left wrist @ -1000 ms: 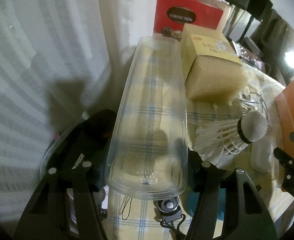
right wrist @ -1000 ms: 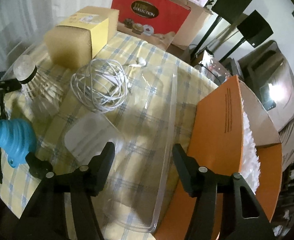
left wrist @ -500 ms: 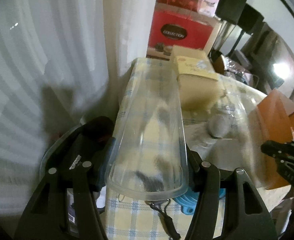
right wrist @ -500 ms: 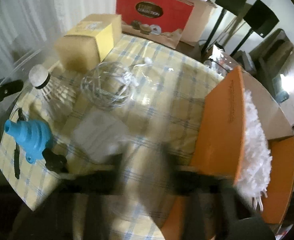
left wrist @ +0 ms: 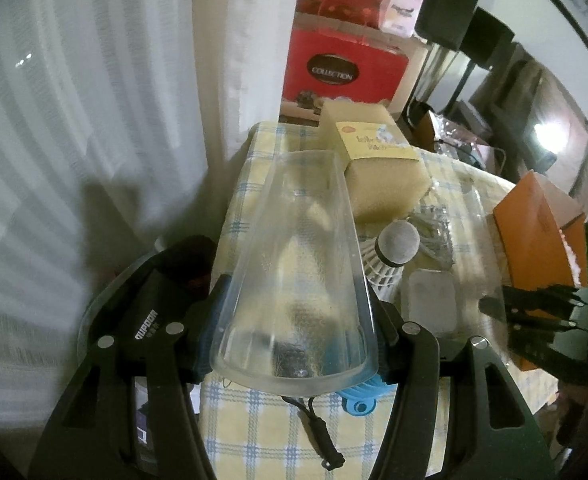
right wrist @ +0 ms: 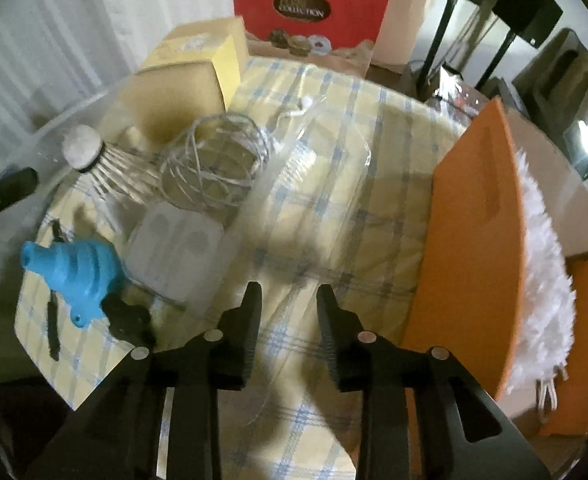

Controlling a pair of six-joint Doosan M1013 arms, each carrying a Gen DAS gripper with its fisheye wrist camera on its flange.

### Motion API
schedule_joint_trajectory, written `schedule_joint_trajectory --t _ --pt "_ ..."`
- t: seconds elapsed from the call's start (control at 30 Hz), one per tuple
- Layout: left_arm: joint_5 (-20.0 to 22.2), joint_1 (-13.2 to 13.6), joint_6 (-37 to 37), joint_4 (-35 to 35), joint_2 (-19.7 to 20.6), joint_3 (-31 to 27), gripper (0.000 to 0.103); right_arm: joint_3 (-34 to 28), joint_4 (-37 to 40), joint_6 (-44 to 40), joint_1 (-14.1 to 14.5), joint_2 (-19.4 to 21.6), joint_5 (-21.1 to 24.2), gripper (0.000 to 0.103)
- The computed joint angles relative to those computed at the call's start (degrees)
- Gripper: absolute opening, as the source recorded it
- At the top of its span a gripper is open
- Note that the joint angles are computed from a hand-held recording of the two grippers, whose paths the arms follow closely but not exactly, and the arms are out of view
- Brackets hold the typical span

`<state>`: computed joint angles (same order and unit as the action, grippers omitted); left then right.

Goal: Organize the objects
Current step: 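Close the left gripper on the clear plastic container and lift it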

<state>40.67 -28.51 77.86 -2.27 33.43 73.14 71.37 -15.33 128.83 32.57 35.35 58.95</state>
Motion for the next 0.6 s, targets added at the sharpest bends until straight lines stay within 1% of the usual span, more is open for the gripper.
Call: schedule_joint_trajectory --t 0.07,0.1,0.27,0.43,0.6 --pt "-0.44 0.01 -0.33 0.31 -0.32 0.35 0.056 0.83 0.63 0.79 -0.23 -0.39 -1.52 0.02" --pt "-0.89 0.02 -0.61 0.49 -0.61 0.66 0.056 0.72 -0.23 1.54 -0.14 -0.33 -0.74 0.013" --pt "-2.52 0.0 -3.04 2.4 -1.71 1.93 0.056 2.46 -2.01 2.89 -0.06 -1.81 -3.15 0.01" --pt "-4.93 0.14 -4.49 2.21 -3.08 3.79 0.055 3.72 -4.1 4.82 0.28 -3.35 -5.23 0.006" --pt "-7.85 0.32 -5.83 1.79 -4.94 5.7 0.055 4.78 -4.99 5.7 0.46 -5.06 -7.52 0.004"
